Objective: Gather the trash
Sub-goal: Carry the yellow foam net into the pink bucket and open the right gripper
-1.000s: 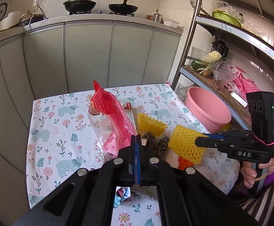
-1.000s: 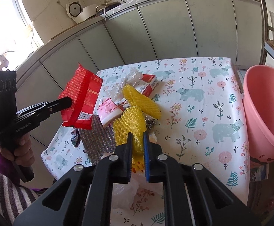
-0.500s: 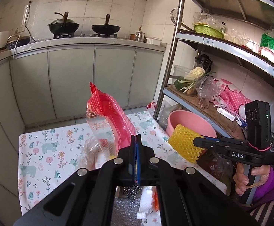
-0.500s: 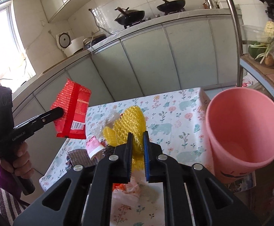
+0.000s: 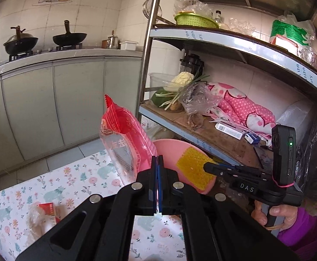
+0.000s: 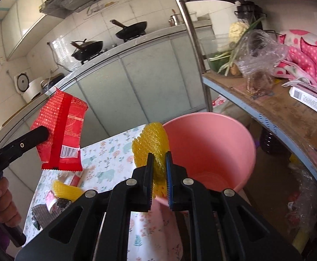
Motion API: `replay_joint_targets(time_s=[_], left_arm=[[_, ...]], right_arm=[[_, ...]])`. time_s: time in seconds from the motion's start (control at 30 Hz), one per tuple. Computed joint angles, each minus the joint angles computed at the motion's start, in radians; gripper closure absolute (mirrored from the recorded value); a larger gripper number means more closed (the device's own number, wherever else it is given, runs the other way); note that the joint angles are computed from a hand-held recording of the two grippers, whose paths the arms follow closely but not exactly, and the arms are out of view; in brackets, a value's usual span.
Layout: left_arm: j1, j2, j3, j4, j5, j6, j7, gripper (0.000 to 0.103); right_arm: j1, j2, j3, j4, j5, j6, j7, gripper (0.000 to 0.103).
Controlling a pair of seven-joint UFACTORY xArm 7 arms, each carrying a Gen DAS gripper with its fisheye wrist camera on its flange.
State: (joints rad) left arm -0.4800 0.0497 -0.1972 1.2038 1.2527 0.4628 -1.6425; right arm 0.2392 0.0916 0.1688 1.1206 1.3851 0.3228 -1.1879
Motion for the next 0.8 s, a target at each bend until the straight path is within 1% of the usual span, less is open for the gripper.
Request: replay_joint_targets(time_s=[0.1,0.27,0.43,0.6,0.73,0.8], left_arm=[[-0.01,0.103,0.014,0.103,-0.014,-0.024,0.043,0.103],[-0.055,0.248,0.065,0.252,-0.085,-0.046,0.125,0.103],[-0.088,0.35,0.106,0.349,-0.175,-0.06,0.214,0.103],[-0.105,0.405,0.136,0.387,-0.281,-0.084,0.287,0.103],[-0.135,0.418,0.173,0.389,-0.334,-0.087,0.323,0.103],[-0.151,0.42,0.19,0.392,-0.364,-0.081,0.341,0.098]], right_arm=[[-0.006,0.035,-0.001,0.026,-0.003,-0.026,-0.001,0.092],[-0.013,0.086,0.017,0.062,-0.041,-0.085,0.016,0.092],[-0.033,0.111,0.039,0.067,-0.073,-0.109,0.042,0.092],[-0.051,0.128,0.057,0.068,-0.112,-0.121,0.072,0.092],[-0.058,0.139,0.072,0.07,-0.137,-0.145,0.089,0.092],[-0.059,0.144,0.076,0.068,-0.164,-0.154,0.118,0.09]])
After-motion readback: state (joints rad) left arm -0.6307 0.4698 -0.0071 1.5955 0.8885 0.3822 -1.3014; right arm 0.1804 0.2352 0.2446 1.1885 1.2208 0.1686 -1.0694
